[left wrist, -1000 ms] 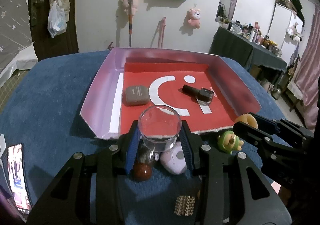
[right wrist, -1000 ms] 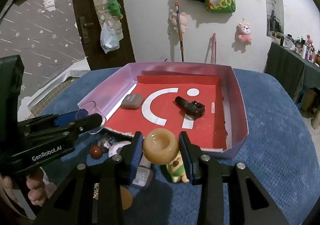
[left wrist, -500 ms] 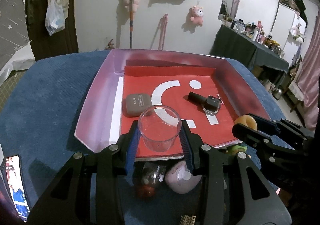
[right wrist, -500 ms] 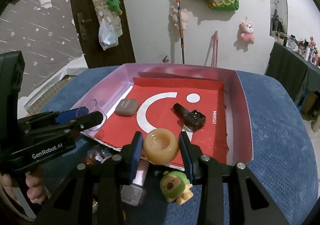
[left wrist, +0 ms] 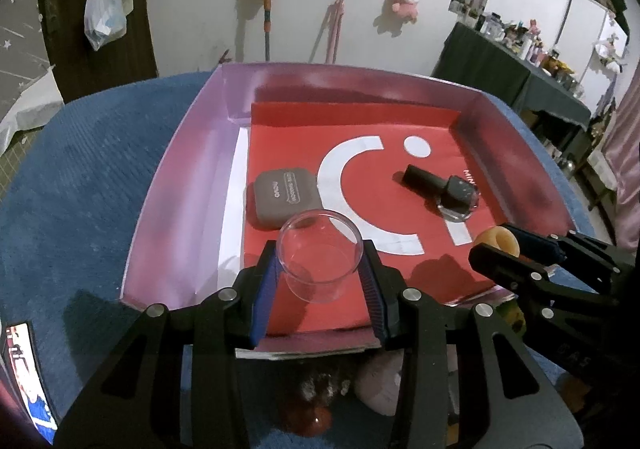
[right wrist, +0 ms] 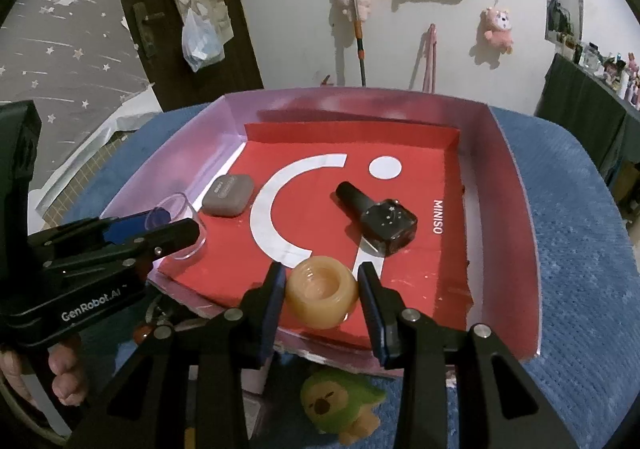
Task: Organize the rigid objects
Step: 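Carry the glass cup and orange sponge into the red box with both grippers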
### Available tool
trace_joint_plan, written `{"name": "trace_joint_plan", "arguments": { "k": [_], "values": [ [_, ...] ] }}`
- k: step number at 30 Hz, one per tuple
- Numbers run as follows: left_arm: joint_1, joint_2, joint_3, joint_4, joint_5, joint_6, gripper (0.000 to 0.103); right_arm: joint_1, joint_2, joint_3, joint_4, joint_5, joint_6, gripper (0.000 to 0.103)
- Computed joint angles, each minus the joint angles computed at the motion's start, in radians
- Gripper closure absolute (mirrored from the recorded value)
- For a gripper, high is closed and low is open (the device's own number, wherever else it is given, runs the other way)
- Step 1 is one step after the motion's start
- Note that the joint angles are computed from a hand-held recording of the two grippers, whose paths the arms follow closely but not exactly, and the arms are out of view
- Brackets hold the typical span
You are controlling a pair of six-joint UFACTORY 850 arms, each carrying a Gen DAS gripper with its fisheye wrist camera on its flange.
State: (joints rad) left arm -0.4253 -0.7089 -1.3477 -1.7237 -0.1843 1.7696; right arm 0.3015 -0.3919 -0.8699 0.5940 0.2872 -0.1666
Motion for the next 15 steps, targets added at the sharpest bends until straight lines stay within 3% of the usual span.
{"name": "trace_joint_plan", "arguments": {
  "k": [7,15],
  "values": [
    [-0.005,-0.043,-0.053,0.298,0.007,-0.294,0.066,-0.011,-0.04,-0.04,-0.007,-0.047,-0.007,0.063],
    [-0.013,-0.081,-0.105,0.509,0.018,-0.503,0.066,-0.027,-0.073,-0.069,0.019,-0.07,-0.026,0.063]
  ]
}}
